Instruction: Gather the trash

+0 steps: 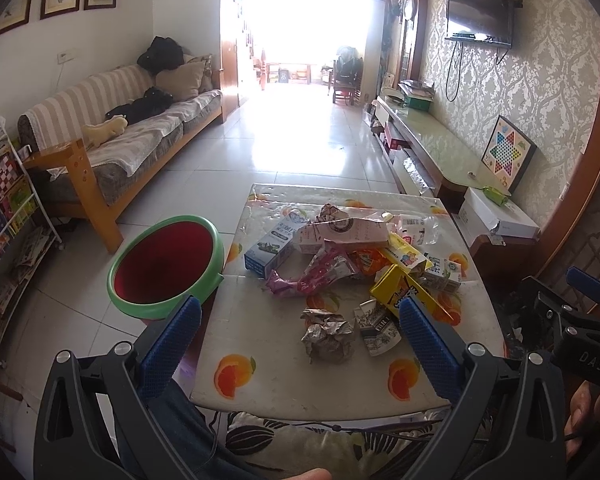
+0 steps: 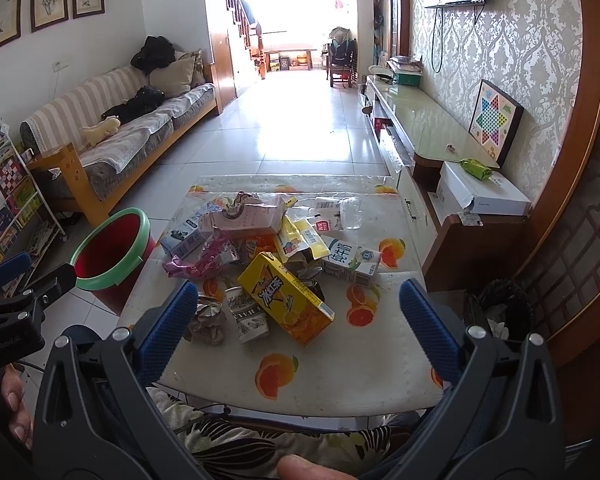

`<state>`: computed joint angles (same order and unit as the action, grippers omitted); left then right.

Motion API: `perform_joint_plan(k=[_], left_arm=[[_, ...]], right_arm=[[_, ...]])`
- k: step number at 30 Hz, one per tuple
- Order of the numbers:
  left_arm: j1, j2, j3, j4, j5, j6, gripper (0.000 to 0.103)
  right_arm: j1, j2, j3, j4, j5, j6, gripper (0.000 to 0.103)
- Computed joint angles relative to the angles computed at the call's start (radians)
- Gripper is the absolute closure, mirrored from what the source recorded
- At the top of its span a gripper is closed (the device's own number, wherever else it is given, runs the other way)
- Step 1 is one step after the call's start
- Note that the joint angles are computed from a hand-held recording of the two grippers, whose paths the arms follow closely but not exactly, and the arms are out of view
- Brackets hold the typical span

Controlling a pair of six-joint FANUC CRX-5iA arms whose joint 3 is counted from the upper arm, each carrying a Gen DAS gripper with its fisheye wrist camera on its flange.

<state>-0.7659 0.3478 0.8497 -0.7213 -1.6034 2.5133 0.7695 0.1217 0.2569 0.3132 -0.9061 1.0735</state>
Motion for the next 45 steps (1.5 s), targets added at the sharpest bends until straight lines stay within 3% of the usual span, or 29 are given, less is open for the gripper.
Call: perform_joint_plan(k=[31, 45], left_arm=[[0.019, -0.004, -0.033, 0.031, 0.016, 0.000, 0.008], [0.222, 0.080, -0.176, 0.375, 0.219, -0.165, 0.009]], right_arm=[[-0.013, 0.018, -0.004, -0.002, -0.006, 0.011, 0.003], [-0.060, 0.131, 0.039, -0.034, -0.028, 0.090, 0.003]])
